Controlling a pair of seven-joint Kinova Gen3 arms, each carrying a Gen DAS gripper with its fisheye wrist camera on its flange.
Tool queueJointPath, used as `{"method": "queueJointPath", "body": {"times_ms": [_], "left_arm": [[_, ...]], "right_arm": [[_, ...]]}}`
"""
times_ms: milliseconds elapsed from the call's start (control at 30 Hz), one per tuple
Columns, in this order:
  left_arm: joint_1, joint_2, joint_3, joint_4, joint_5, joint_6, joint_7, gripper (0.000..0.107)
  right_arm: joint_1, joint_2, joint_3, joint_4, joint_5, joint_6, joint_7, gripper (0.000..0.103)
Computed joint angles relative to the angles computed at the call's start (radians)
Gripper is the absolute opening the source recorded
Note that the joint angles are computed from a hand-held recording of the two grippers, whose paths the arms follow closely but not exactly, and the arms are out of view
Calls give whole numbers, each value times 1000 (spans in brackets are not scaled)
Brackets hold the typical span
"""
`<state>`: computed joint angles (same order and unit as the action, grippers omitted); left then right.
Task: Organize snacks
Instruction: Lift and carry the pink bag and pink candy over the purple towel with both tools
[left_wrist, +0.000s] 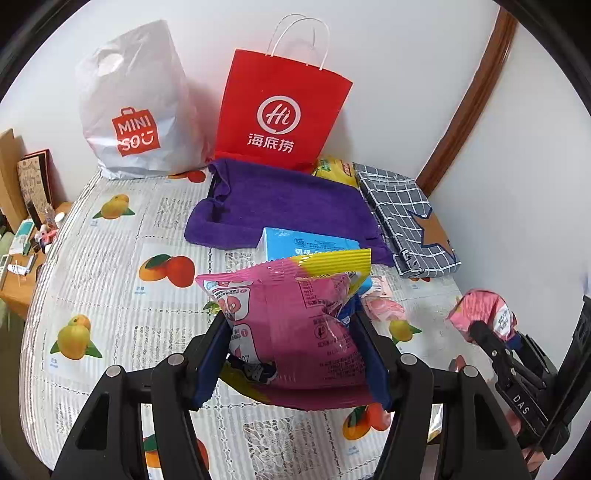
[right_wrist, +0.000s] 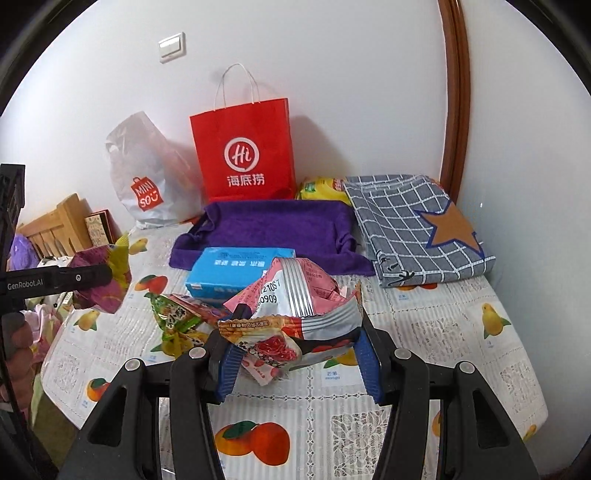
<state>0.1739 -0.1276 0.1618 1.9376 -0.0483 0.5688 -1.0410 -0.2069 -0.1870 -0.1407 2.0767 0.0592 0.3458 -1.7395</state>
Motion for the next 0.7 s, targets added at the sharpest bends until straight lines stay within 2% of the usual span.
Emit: {"method": "queueJointPath", "body": {"times_ms": [200, 433, 700], "left_arm": [[2, -13, 7, -16, -10, -1, 4, 63], [6, 5, -9, -55, 21, 7, -48, 63], [-5, 61, -37, -122, 59, 20, -105, 63]], "right_arm": [[4, -9, -7, -23, 10, 1, -5, 54], [4, 5, -7, -57, 10, 3, -25, 54], [-13, 77, 7, -152, 15, 19, -2, 54]]}}
